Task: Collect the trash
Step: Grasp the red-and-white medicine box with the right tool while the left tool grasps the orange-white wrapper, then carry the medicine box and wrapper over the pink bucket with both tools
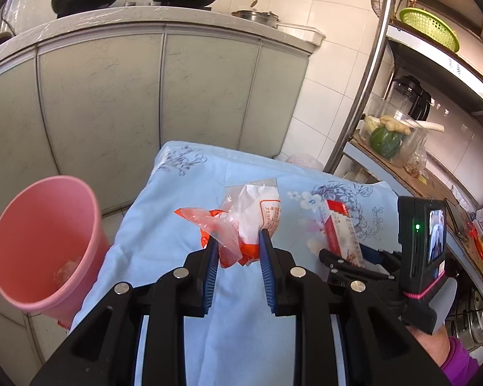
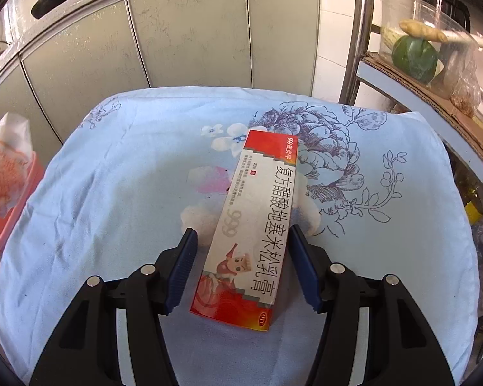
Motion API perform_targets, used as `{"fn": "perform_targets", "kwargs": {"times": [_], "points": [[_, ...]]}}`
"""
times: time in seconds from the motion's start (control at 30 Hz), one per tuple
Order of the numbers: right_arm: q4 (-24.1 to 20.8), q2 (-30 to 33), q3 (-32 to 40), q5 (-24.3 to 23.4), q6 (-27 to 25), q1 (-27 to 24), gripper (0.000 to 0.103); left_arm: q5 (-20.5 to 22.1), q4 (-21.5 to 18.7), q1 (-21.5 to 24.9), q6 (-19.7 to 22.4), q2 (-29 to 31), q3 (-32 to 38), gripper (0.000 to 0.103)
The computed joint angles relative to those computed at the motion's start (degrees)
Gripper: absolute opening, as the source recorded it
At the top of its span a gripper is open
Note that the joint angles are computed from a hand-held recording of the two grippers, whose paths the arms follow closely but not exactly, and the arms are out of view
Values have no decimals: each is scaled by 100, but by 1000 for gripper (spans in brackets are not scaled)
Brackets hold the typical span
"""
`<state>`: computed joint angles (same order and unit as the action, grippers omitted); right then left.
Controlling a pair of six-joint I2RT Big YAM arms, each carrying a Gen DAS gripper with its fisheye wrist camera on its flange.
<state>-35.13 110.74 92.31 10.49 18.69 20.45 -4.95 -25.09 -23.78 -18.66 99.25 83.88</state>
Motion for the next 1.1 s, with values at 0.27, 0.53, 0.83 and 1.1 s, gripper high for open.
{"fn": "perform_targets", "kwargs": {"times": [0.27,0.53,0.83,1.1], "points": [[85,-65,-86,-93,-126,15,45,-180,305,36,9,-454,-608,24],[454,-464,-664,-947,-141,90,40,-250,433,75,-89,-717,-994,24],[560,-648,-884,-1213,-299,275,40,-460,561,75,-9,-837,-1255,24],[665,-790,-959,-1146,-491,446,40,-540,615,103,-42,-921,-1447,24]]}}
